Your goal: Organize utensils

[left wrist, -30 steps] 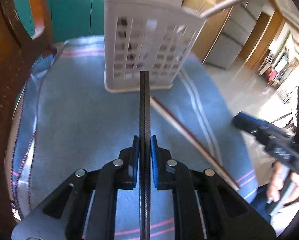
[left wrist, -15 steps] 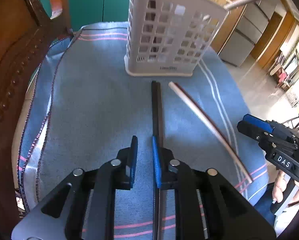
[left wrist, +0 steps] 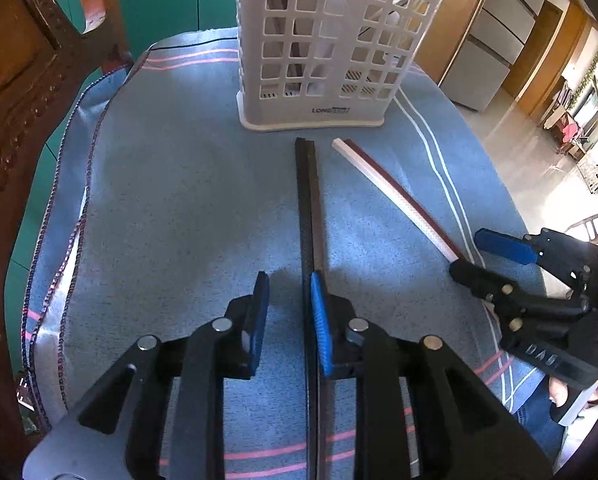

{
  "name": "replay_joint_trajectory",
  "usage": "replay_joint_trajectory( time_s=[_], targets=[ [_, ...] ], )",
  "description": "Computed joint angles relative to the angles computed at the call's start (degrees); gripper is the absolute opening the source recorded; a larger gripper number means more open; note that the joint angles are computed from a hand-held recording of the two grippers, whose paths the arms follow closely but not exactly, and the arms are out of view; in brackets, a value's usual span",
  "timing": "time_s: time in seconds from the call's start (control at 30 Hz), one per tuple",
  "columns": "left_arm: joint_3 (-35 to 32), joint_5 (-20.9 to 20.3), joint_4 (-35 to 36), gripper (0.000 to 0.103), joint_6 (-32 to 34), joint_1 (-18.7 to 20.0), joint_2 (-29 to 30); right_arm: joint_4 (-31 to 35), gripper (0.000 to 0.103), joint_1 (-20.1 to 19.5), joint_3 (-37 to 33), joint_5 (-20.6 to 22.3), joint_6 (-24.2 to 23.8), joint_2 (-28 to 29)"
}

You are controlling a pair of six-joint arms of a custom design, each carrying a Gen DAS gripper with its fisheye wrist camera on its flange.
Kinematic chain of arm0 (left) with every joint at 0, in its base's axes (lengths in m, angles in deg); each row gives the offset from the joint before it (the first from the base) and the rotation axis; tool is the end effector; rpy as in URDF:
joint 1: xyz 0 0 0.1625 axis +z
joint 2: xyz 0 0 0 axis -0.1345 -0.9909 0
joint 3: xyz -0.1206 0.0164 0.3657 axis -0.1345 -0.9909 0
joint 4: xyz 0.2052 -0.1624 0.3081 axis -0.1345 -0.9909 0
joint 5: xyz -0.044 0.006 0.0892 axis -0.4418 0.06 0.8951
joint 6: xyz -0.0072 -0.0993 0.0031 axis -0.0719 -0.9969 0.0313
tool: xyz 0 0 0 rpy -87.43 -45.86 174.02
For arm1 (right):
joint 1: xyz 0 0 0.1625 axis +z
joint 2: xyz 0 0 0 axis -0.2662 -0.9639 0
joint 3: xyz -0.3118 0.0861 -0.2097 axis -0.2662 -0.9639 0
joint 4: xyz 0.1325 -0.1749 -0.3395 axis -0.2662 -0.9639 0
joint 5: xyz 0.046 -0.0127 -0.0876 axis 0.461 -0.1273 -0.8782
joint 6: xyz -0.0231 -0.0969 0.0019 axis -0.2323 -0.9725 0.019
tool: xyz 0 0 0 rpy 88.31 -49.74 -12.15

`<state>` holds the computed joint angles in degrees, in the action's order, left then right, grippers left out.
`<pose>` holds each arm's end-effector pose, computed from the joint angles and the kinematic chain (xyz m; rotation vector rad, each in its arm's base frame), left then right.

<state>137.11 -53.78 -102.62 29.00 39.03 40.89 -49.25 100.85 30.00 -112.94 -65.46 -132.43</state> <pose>-0.4520 -0.5060 -0.0357 0.4274 2.4556 -0.5462 0.0555 -0.4443 0.4246 0.6853 -2.3852 0.4410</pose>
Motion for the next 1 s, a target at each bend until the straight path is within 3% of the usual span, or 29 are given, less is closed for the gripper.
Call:
replay_joint_trajectory(
  time_s=[0.1,0.13,0.17,0.3,0.33,0.43,0.5,0.53,0.7,0.8,0.93,1.0],
  targets=[
    [-0.1,0.0,-0.3,0.018,0.4,-0.1,0.2,-1.2,0.042,0.3,1.1,-0.1,-1.5,-0.4],
    [-0.1,-0.3,-1.0,0.012,1.2,-0.2,0.3,-0.6,0.033,0.2,1.2,0.5,-1.9,-0.7],
    [0.2,-0.3,-1.3,0.009,1.6,-0.2,0.2,-0.1,0.014,0.2,1.2,0.9,-2.0,-0.9],
    [0.4,-0.1,-2.4,0.002,2.5,-0.4,0.3,2.6,0.011,-0.1,1.1,3.7,-1.6,-2.1],
    [0.8,0.2,-3.4,0.002,2.7,-0.5,0.0,2.6,0.011,-0.3,1.2,5.2,-1.8,-2.6],
    [1.7,0.7,-5.2,0.002,2.7,-0.5,-0.8,5.6,0.011,-2.5,0.3,17.1,-2.8,-6.3],
    [2.0,1.0,-5.1,0.002,1.8,-0.3,-1.2,8.1,0.006,-4.0,-0.6,22.7,-2.5,-7.8],
    [2.1,1.1,-4.8,0.002,1.5,-0.2,-1.4,7.9,0.006,-4.3,-1.0,23.3,-1.5,-7.7],
    [2.5,0.8,-3.3,0.002,0.5,0.0,-1.8,5.8,0.007,-4.2,-2.0,18.0,2.7,-5.8],
    [2.1,0.4,-2.9,0.002,0.4,0.1,-1.6,6.3,0.007,-3.7,-1.9,16.5,1.6,-5.4],
    [1.7,0.2,-2.3,0.003,0.4,0.2,-1.3,4.6,0.027,-1.4,-0.6,12.4,-1.6,-3.6],
    [1.7,0.4,-1.8,0.004,-0.5,0.3,-1.3,3.0,0.028,-0.9,0.3,10.5,-2.6,-3.2]
  ],
)
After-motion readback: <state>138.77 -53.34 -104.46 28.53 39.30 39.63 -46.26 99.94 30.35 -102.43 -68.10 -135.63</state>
